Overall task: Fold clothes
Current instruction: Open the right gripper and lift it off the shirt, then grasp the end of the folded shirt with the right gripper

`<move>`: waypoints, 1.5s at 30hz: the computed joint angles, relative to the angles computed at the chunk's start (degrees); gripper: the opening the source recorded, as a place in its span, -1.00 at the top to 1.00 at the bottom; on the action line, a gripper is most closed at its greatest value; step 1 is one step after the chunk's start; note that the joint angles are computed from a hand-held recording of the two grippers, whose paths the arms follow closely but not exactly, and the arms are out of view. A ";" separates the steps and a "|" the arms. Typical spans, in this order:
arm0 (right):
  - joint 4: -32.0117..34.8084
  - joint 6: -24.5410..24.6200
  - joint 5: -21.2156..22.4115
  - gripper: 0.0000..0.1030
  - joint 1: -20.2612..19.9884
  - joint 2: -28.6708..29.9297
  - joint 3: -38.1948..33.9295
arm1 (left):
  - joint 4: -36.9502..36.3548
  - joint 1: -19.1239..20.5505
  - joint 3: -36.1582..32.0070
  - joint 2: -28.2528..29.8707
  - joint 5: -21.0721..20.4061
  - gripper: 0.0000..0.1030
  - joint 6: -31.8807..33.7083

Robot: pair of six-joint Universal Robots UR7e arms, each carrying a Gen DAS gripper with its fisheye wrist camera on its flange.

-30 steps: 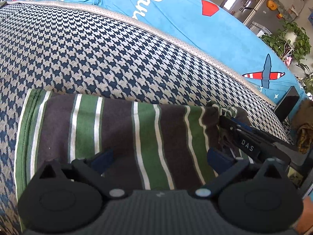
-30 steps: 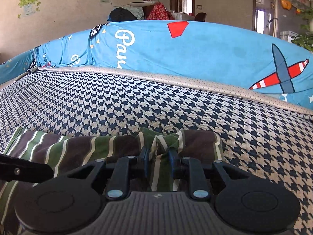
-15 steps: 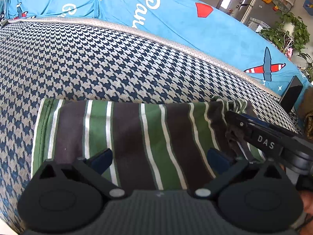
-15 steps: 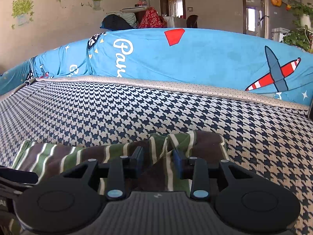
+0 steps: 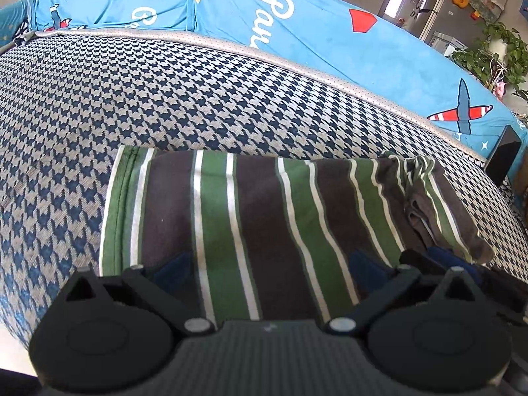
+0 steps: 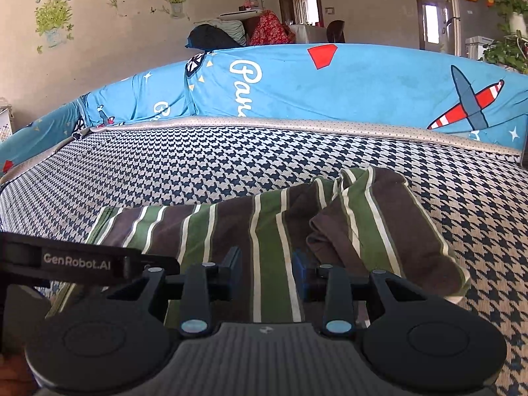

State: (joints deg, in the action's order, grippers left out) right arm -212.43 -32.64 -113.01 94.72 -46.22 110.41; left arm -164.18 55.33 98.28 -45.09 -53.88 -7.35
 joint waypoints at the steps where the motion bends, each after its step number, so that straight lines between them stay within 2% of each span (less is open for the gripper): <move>1: -0.73 0.24 -0.18 0.36 0.13 -0.01 0.77 | -0.08 0.01 0.34 -0.33 0.17 -1.00 0.07; 6: -4.31 -1.05 -1.58 0.35 1.01 0.69 3.55 | 0.49 -0.08 1.86 -1.77 1.17 -1.00 0.45; 10: -6.30 -1.44 -0.78 0.35 1.31 1.19 5.73 | 0.76 0.05 2.83 -2.90 1.39 -1.00 0.28; 16: -8.87 -4.09 -0.79 0.36 2.58 2.94 8.14 | 1.67 0.69 3.53 -4.99 0.72 -1.00 0.28; 20: -9.70 -5.61 -0.62 0.36 3.94 3.94 9.39 | 3.63 1.93 1.66 -6.22 -0.41 -1.00 0.69; 26: -9.46 -11.02 0.28 0.36 5.98 5.87 9.40 | 4.49 3.02 -0.08 -7.41 2.39 -1.00 1.39; 32: -6.76 -14.57 1.41 0.35 7.21 7.87 7.59 | 7.02 4.57 -1.73 -8.31 1.87 -1.00 -0.75; 38: -5.83 -21.84 0.86 0.35 8.34 11.07 4.85 | 8.42 5.20 -2.27 -8.66 -0.67 -1.00 -2.40; 42: -6.20 -28.09 0.87 0.34 8.54 12.99 2.84 | 8.60 4.85 -1.89 -8.71 -0.33 -1.00 -2.55; 45: -4.87 -30.65 0.46 0.33 8.35 13.78 1.09 | 9.01 5.03 -2.19 -8.64 -0.72 -1.00 -2.75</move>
State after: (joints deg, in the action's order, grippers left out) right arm -217.30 -63.28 -112.55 103.07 -32.44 111.50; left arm -155.17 60.36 96.10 -53.73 -54.60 -10.09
